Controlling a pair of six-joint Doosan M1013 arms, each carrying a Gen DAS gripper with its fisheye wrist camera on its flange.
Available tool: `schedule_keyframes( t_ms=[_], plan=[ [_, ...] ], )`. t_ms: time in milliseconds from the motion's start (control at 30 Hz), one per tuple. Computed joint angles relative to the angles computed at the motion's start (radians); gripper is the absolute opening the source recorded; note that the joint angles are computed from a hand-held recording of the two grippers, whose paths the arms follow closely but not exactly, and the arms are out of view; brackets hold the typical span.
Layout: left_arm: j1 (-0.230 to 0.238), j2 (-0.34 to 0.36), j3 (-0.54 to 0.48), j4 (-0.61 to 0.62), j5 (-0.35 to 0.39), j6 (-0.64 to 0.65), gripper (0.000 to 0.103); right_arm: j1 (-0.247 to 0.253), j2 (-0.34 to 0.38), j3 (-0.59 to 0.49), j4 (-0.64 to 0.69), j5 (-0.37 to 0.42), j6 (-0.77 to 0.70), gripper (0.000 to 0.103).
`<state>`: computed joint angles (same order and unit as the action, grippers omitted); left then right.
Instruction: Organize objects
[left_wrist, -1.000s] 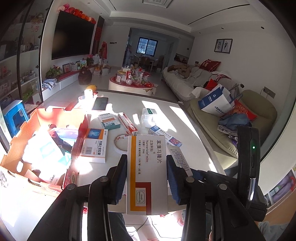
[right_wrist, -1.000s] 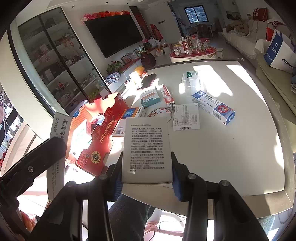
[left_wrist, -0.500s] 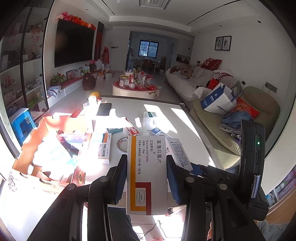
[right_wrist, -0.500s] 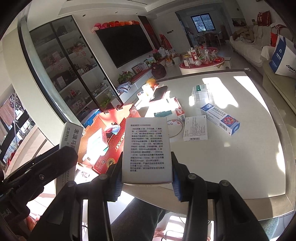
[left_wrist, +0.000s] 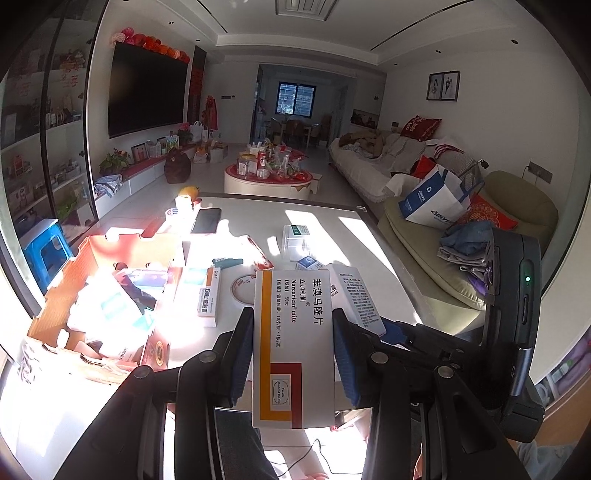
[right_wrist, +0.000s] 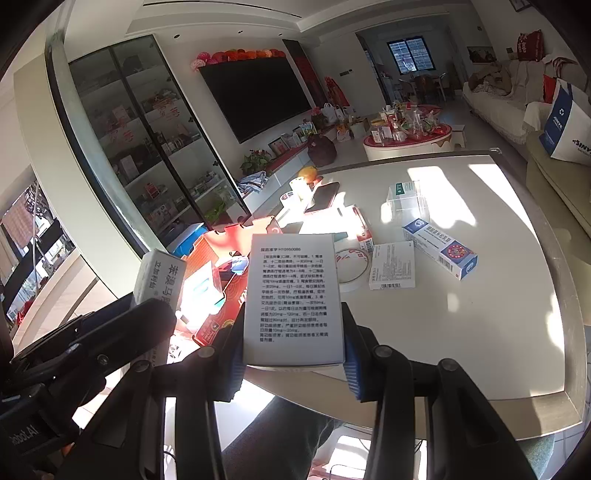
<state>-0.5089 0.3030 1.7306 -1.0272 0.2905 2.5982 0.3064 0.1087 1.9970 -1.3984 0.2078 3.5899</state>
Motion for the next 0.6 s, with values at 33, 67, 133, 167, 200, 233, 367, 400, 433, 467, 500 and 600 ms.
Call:
schedule_keyframes(
  t_ms=[33,67,133,167,200,233,367,400,433,467,500,600],
  plan=[
    [0.000,0.000,0.000,-0.007,0.000,0.009,0.043,0.002,0.000,0.000,-0.001,0.003,0.003,0.042],
    [-0.002,-0.001,0.001,-0.008,-0.002,0.013,0.043,0.002,-0.002,0.001,-0.007,0.006,0.011,0.042],
    [-0.003,-0.002,0.002,-0.014,-0.001,0.023,0.043,0.003,-0.005,0.004,-0.013,0.009,0.020,0.042],
    [-0.003,-0.003,0.004,-0.022,-0.002,0.031,0.043,0.004,-0.006,0.004,-0.013,0.012,0.021,0.042],
    [-0.003,-0.003,0.005,-0.030,0.000,0.039,0.043,0.003,-0.008,0.006,-0.019,0.014,0.027,0.042],
    [-0.002,-0.003,0.005,-0.034,0.002,0.044,0.043,0.004,-0.009,0.007,-0.020,0.017,0.029,0.042],
    [0.000,0.000,0.004,-0.038,0.012,0.046,0.043,0.003,-0.013,0.012,-0.017,0.025,0.038,0.042],
    [0.000,0.002,0.003,-0.036,0.015,0.045,0.043,0.002,-0.013,0.013,-0.019,0.027,0.044,0.042],
    [0.000,0.003,0.001,-0.033,0.018,0.043,0.043,0.002,-0.013,0.013,-0.014,0.029,0.042,0.042],
    [0.001,0.005,-0.001,-0.030,0.023,0.042,0.043,0.003,-0.012,0.013,-0.005,0.032,0.035,0.042],
    [0.001,0.007,-0.002,-0.029,0.026,0.042,0.043,0.003,-0.011,0.012,0.007,0.035,0.024,0.042],
    [0.001,0.011,-0.005,-0.033,0.031,0.049,0.043,0.000,-0.009,0.013,0.035,0.038,0.003,0.042]
  ],
)
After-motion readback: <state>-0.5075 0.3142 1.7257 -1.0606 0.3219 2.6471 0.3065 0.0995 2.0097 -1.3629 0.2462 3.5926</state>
